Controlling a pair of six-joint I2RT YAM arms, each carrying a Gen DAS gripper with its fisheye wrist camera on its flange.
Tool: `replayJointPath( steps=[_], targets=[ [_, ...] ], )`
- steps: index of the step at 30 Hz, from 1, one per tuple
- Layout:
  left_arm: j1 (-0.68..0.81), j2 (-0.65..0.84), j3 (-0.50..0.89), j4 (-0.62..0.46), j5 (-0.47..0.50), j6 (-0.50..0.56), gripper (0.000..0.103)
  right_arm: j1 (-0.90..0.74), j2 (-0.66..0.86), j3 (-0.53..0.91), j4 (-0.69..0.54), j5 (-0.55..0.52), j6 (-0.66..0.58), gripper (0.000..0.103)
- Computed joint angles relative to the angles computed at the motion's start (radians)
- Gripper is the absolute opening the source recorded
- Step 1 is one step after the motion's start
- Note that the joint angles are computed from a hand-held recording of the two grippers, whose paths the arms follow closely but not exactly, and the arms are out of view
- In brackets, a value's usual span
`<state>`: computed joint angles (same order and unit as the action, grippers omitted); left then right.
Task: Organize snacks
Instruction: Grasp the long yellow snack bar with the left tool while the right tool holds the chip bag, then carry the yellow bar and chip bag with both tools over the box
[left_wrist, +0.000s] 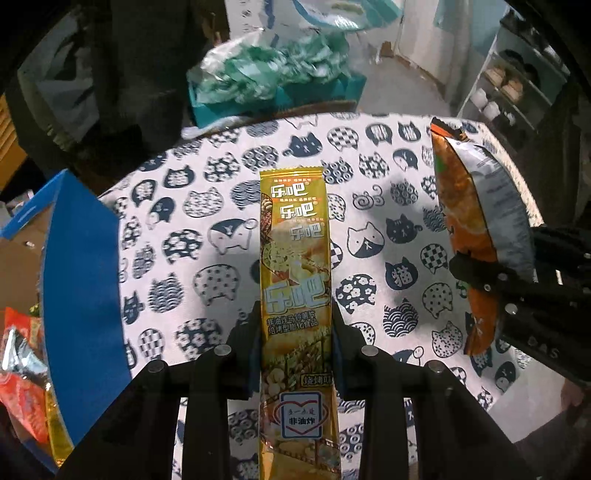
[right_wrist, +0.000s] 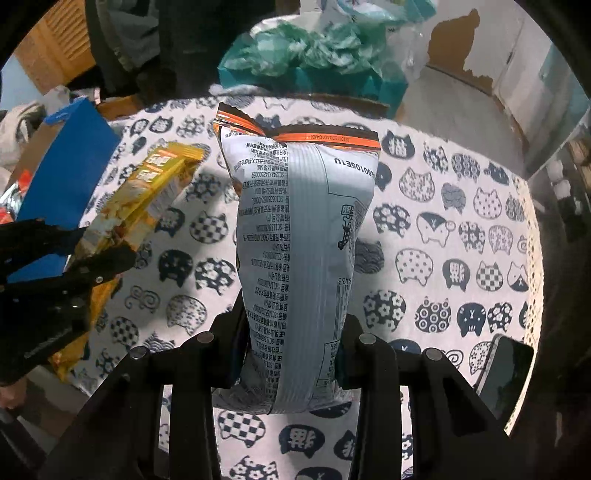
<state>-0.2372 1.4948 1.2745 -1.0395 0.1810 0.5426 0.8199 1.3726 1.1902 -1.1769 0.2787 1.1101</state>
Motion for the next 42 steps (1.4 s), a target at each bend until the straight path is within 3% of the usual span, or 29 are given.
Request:
replayJointPath(
  steps=[13,23,36,42],
  targets=[
    [0.172,-0.03,0.156,-0.123,0.108,0.097,0.031,0.048,0.139,0.254,-0.046,0.06,-0.044,0.036],
    [0.274,-0.049,0.225,-0.159,0.157,0.169,0.031,0.075,0.231,0.434,-0.073,0.082,-0.074,0.036],
    [0.423,0.067,0.394,-0.227,0.23,0.206,0.031,0.079,0.403,0.708,-0.108,0.069,-0.153,0.036],
    [0.492,0.145,0.492,-0.244,0.251,0.204,0.031,0.075,0.533,0.915,-0.157,0.057,-0.197,0.036]
  ],
)
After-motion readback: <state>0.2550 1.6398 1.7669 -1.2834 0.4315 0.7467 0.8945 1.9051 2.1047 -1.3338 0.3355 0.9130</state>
